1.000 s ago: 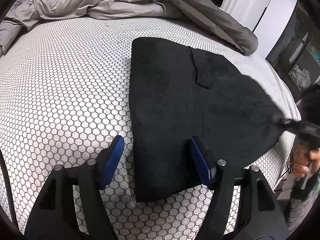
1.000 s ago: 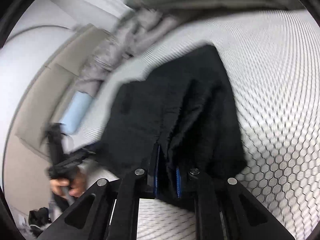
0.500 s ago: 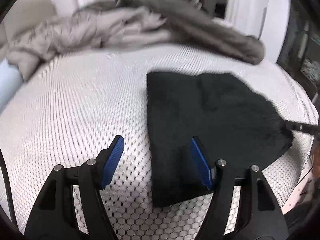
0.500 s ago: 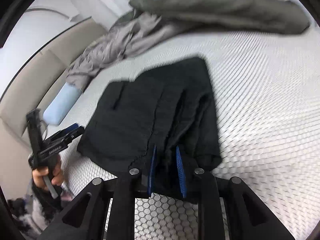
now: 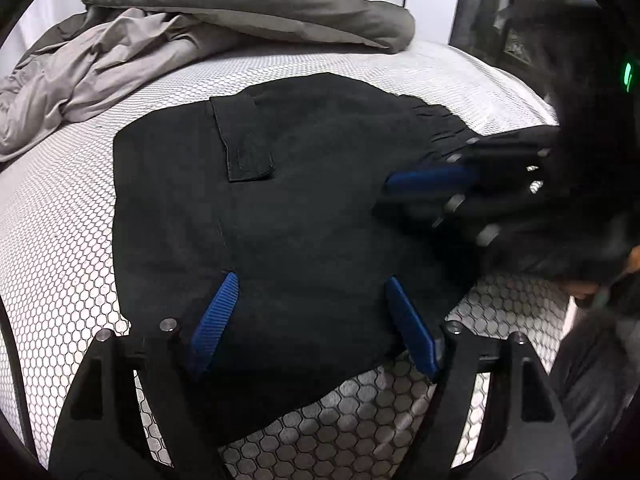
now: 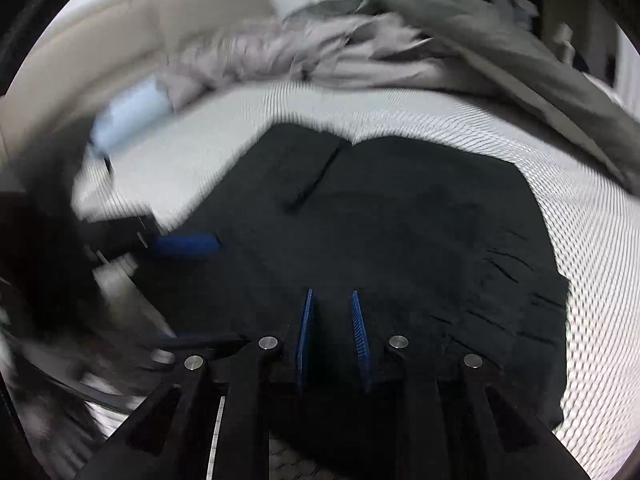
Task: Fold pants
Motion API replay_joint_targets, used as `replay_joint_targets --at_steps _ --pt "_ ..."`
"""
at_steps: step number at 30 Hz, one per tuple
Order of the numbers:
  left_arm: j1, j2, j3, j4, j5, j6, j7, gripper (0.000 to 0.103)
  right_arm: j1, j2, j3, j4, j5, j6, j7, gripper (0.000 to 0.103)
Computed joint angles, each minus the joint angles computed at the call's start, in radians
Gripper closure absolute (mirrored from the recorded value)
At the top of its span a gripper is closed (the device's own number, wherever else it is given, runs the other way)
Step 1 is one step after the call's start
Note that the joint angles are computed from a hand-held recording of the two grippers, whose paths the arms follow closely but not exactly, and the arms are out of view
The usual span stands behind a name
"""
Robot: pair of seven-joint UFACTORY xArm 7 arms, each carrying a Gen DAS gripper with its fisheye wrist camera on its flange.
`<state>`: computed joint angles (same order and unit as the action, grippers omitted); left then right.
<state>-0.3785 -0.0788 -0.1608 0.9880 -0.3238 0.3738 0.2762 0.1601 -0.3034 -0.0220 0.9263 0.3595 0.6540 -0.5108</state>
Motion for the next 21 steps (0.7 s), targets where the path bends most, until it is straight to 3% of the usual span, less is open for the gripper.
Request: replay_joint_targets --at_steps 4,6,10,13,17,21 --pt "-0.011 -0.010 0.012 -0.015 -0.094 0.005 0.072 0.027 -0.056 -0.072 0.015 -0.085 -0.122 -0.045 -0.023 0.083" --pt "-0.010 -0.016 0.010 -0.019 -0.095 0.006 0.071 0.027 -0.045 -0.130 -0.076 -0.105 -0.055 0.012 -0.059 0.083" --pt "0.001 -0.017 0.000 -0.023 -0.016 -0.003 0.021 0.027 -0.088 -0.183 -0.116 -0.120 -0.031 0.059 -0.047 0.079" --pt "0.006 -0.053 -0.001 -0.030 0.029 0.015 -0.032 0.027 -0.096 -0.191 -0.072 -0.113 -0.040 0.025 0.002 0.078" --pt "-0.018 -0.104 0.025 -0.048 -0.017 -0.029 0.013 0.026 -0.041 -0.183 -0.044 -0.086 -0.025 -0.053 0.017 0.068" --pt "0.021 0.018 0.021 0.066 0.063 -0.002 -0.067 0.026 0.008 -0.064 -0.033 -0.003 -0.009 -0.015 0.026 0.054"
